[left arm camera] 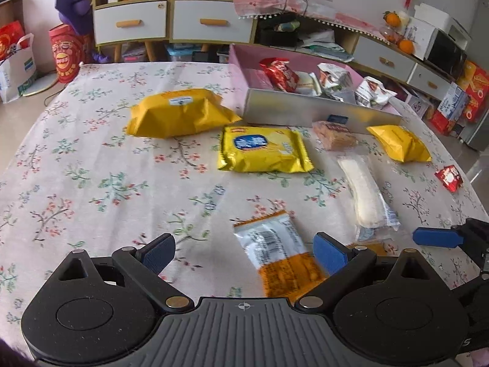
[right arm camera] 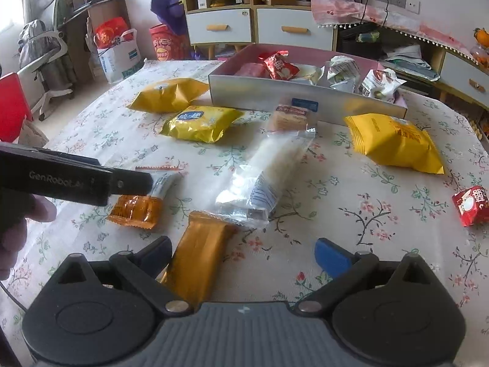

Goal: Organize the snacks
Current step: 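Grasp the orange-and-white packet with the left tool while the right grasps the gold bar packet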

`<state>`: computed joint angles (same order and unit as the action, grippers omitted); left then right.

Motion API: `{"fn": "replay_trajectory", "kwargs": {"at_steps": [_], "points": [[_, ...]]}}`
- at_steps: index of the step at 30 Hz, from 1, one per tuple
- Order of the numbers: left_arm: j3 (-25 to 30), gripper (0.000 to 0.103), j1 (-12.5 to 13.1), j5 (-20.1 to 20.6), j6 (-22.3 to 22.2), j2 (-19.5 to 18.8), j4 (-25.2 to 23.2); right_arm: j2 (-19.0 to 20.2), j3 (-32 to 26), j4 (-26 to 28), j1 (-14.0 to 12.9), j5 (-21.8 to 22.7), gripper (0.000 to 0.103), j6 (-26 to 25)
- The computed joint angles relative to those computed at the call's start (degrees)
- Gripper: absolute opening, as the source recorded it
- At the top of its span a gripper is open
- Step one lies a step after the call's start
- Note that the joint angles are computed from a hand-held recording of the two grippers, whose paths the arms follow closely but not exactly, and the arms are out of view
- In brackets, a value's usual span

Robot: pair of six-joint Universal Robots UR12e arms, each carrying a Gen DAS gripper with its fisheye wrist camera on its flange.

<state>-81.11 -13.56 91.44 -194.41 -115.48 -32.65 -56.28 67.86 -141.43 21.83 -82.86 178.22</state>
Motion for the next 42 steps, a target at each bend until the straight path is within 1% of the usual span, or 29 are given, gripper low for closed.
{"fn": "replay_trajectory", "kwargs": {"at_steps": [7, 9, 11, 15, 18, 20, 21, 22, 23, 25, 29, 31, 34, 38, 39, 42], "points": [[0.6, 0.098, -0.9, -0.3, 2.0, -0.8, -0.4, 0.0, 0.2, 0.1, 0.4, -0.2, 0.084, -3.5], [0.9, 0.097, -1.2, 0.7, 3.1, -1.1, -0.5, -0.1, 0.4, -0.2, 0.5, -0.9, 0.083, -5.3], [1.2, 0.097, -1.3, 1.2, 4.3, -1.2, -1.0, -0.3, 0.6, -0.4, 0.3, -0.8, 0.081, -6.1], [1.6, 0.096, -1.5, 3.4, 6.5, -1.5, -1.9, -0.2, 0.4, -0.3, -0.3, -1.2, 0.079, -5.0], [1.8, 0.095, -1.4, 3.5, 6.6, -1.4, -2.7, 0.2, -0.4, 0.3, -0.4, -4.9, 0.079, -2.5], [2.0, 0.090, -1.3, 3.6, 6.5, -1.4, -3.3, 0.4, -1.1, 1.7, -0.5, -6.3, 0.074, 0.5], [2.0, 0.089, -1.2, 3.6, 6.4, -1.3, -3.4, 0.3, -1.3, 2.5, -0.8, -5.8, 0.070, 1.9], [1.9, 0.085, -1.2, 3.5, 6.4, -1.2, -3.4, 0.3, -1.4, 2.9, -0.8, -5.7, 0.069, 2.4], [1.9, 0.081, -1.2, 3.4, 6.6, -1.1, -3.4, 0.2, -1.5, 3.2, -0.7, -5.7, 0.068, 2.3], [1.9, 0.075, -1.3, 2.9, 7.2, -1.1, -3.5, 0.1, -1.6, 3.8, -0.5, -5.7, 0.061, 1.3], [2.1, 0.068, -1.3, 1.8, 8.1, -0.9, -4.4, -0.3, -2.2, 7.3, -0.4, -4.0, 0.060, 1.3], [2.2, 0.067, -1.4, 1.6, 8.3, -0.8, -4.7, -0.3, -2.4, 8.0, -0.2, -3.8, 0.061, 0.8], [2.4, 0.066, -1.4, 1.3, 8.4, -0.8, -5.4, -0.1, -3.2, 9.5, -0.2, -3.9, 0.061, 1.3], [2.7, 0.061, -1.4, 1.1, 8.8, -0.8, -6.2, 0.0, -3.7, 10.6, 0.0, -4.5, 0.060, 1.6], [2.7, 0.060, -1.4, 1.1, 8.8, -0.8, -6.2, 0.0, -3.7, 10.6, 0.0, -4.4, 0.060, 1.5], [2.6, 0.052, -1.4, 1.0, 8.8, -0.7, -6.1, -0.1, -3.6, 10.5, 0.0, -4.1, 0.055, 1.2]]}}
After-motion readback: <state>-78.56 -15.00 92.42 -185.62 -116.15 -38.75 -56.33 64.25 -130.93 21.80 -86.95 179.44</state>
